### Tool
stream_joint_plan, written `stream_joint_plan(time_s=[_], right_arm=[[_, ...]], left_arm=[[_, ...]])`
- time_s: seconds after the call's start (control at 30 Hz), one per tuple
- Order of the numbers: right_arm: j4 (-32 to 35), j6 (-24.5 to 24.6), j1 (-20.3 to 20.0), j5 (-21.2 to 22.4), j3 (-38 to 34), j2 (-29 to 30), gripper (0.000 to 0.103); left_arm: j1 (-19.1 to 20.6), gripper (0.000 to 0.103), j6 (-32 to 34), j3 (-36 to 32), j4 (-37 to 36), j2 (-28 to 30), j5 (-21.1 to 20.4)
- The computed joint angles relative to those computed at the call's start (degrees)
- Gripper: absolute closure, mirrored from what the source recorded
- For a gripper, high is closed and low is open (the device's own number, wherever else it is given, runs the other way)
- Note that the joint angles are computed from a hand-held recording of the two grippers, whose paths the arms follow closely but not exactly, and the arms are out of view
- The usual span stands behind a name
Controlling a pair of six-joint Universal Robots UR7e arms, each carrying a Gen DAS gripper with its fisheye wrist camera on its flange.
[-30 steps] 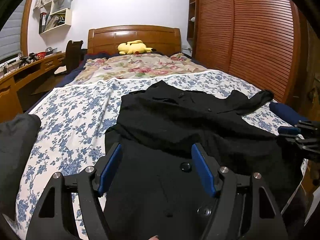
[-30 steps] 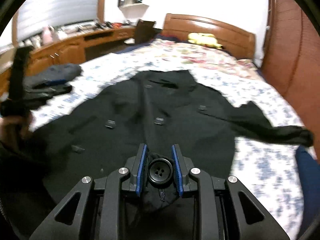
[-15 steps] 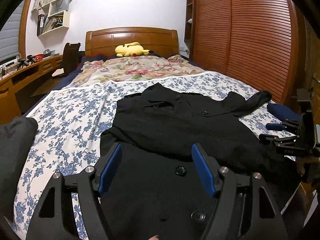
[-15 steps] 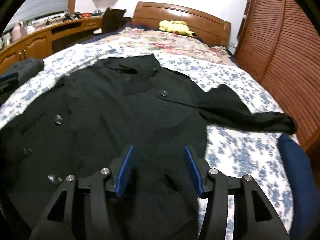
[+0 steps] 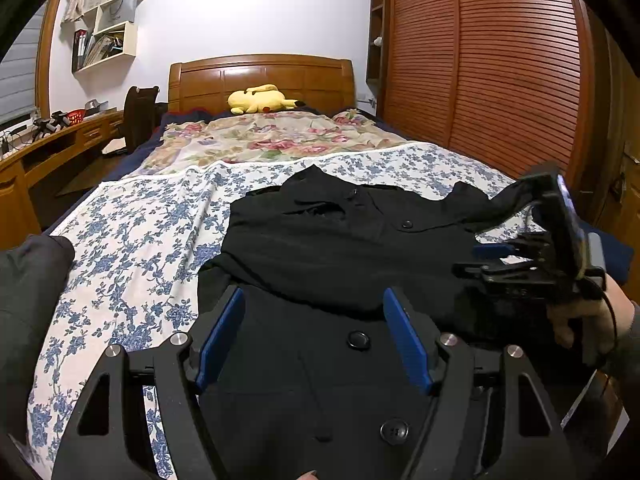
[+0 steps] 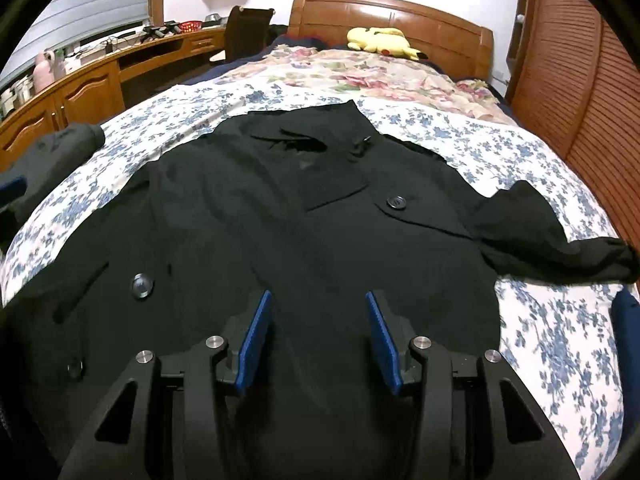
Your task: Fold large clothes
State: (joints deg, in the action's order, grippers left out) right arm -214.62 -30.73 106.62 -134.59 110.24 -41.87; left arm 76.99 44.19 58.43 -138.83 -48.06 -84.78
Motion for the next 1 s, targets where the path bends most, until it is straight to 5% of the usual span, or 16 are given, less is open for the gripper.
stream_joint_plan(time_s=[0.27, 0.53, 0.73, 1.0], right_arm=[[13.68, 4.7, -1.75, 2.96, -1.26, 1.25, 0.053], [11.5, 4.56, -3.41, 5.46, 0.13, 1.37, 0.053], [10.21, 5.1, -3.04, 5.63, 0.57, 1.33, 0.041], [-0.92, 3.64, -3.3, 6.44, 2.24, 4.25, 0.035]], left_arm=[[0.15, 0.03, 0.11, -0.2, 0.04, -0.06, -0.46], [0.29, 0.03, 0.05, -0.28, -0.4, -0.29, -1.17], [0.45, 0.03, 0.18, -0.61, 0.43, -0.33, -2.46], [0.55, 0.03, -0.65, -1.28, 2.3, -0.1, -4.22]])
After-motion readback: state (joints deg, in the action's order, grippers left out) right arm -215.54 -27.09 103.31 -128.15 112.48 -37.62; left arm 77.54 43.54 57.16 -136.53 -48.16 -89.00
